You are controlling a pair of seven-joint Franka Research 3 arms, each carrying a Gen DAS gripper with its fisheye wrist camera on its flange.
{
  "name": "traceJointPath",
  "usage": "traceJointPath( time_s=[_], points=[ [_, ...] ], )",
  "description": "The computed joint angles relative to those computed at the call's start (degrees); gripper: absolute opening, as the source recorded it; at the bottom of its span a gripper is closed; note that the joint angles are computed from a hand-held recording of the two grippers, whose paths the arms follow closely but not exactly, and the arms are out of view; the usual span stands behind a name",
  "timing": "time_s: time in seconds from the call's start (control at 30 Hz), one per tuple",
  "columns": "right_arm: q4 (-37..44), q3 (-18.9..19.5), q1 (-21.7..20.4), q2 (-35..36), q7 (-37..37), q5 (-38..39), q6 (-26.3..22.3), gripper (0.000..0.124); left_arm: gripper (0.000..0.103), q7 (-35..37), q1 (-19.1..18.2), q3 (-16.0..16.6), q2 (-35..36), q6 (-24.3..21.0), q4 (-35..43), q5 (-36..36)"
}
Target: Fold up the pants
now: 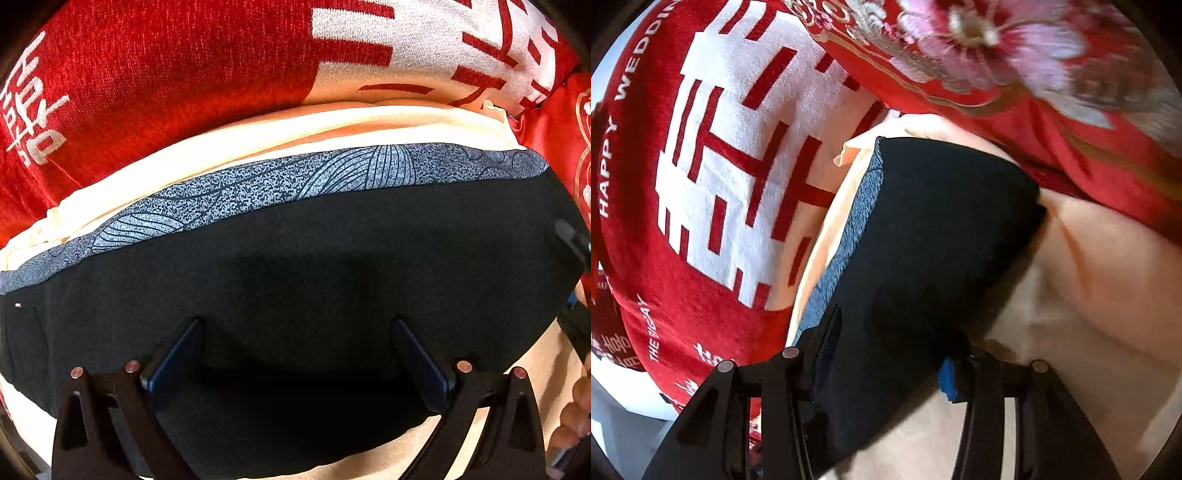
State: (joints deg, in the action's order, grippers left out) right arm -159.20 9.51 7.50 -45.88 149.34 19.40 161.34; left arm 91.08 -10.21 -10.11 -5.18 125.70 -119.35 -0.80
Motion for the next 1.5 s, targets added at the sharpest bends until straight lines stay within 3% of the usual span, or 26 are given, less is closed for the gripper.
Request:
traceJointPath(
  time_s=[0.07, 0.1, 0.13, 0.17, 0.27, 0.4, 0.47, 0.6, 0.83, 0.93, 0.97, 1.03, 1.23, 1.37, 1.5],
  points=[
    [1.4, -1.66, 0.78, 1.35, 0.06, 1.14, -1.92, 0.043, 0.103, 0.54, 0.25, 0.22, 0.68, -0.63, 0.6, -0.09],
    [2.29, -2.48, 0.97, 1.67, 0.33, 1.72, -4.0, 0.023, 0.102, 0.64, 0.34, 0.22, 1.13, -1.23, 1.21, 0.02],
    [2.96, -2.87, 0.86, 1.49, 0.15, 1.59, -6.15, 0.015, 0.09, 0.91, 0.31, 0.14, 1.1, -2.11, 1.97, -0.39],
    [3.94, -3.31, 1.05, 1.48, -1.15, 1.06, -7.33, 0.014, 0.076, 1.68, 0.19, 0.08, 0.58, -3.08, 2.64, -1.32],
    [9.05, -1.92, -0.24, 2.61, -4.73, -3.48, -13.09, 0.014, 0.057, 6.34, -0.24, 0.45, -0.93, -4.29, 3.32, -6.12],
    [13.24, -0.32, -0.79, 3.94, -6.49, -6.17, -15.21, 0.014, 0.057, 12.05, -1.36, 0.93, -2.97, -3.72, 2.14, -13.85],
    [14.87, 0.28, -0.9, 4.8, -6.81, -7.14, -16.16, 0.014, 0.057, 13.72, -2.08, 1.07, -2.16, -5.87, 1.88, -17.58],
    [18.95, 1.11, -0.29, 7.85, -9.13, -9.8, -19.8, 0.014, 0.057, 16.57, -3.1, 0.34, -5.09, 0.68, -3.8, -18.63],
    [28.6, 4.0, 0.03, 13.66, -10.17, -16.49, -26.21, 0.014, 0.057, 21.68, -2.18, 2.7, -3.41, -5.36, -0.49, -23.63],
    [35.25, 6.49, 0.65, 18.01, -10.31, -22.0, -31.35, 0.014, 0.059, 19.66, -0.24, 3.51, -3.4, -10.42, 1.97, -23.98],
    [35.94, 6.8, 1.33, 18.04, -10.26, -23.34, -32.7, 0.014, 0.072, 19.33, 0.47, 3.82, -3.77, -11.1, 2.21, -23.6],
    [39.44, 8.22, 2.28, 20.64, -10.03, -27.0, -35.84, 0.014, 0.086, 19.23, 2.19, 4.81, -5.7, -10.24, 1.49, -22.42],
    [50.5, 12.58, 6.6, 31.51, -7.54, -36.83, -44.42, 0.016, 0.086, 21.87, 7.36, 8.59, -7.19, -12.68, 3.37, -17.18],
    [60.33, 16.01, 11.35, 43.61, -5.19, -44.54, -53.79, 0.019, 0.086, 23.25, 11.37, 10.42, -6.73, -12.51, 4.46, -12.84],
    [68.95, 16.58, 18.21, 55.18, -4.72, -50.95, -63.51, 0.025, 0.086, 23.01, 14.44, 11.55, -6.17, -12.2, 4.44, -10.2]
  ],
)
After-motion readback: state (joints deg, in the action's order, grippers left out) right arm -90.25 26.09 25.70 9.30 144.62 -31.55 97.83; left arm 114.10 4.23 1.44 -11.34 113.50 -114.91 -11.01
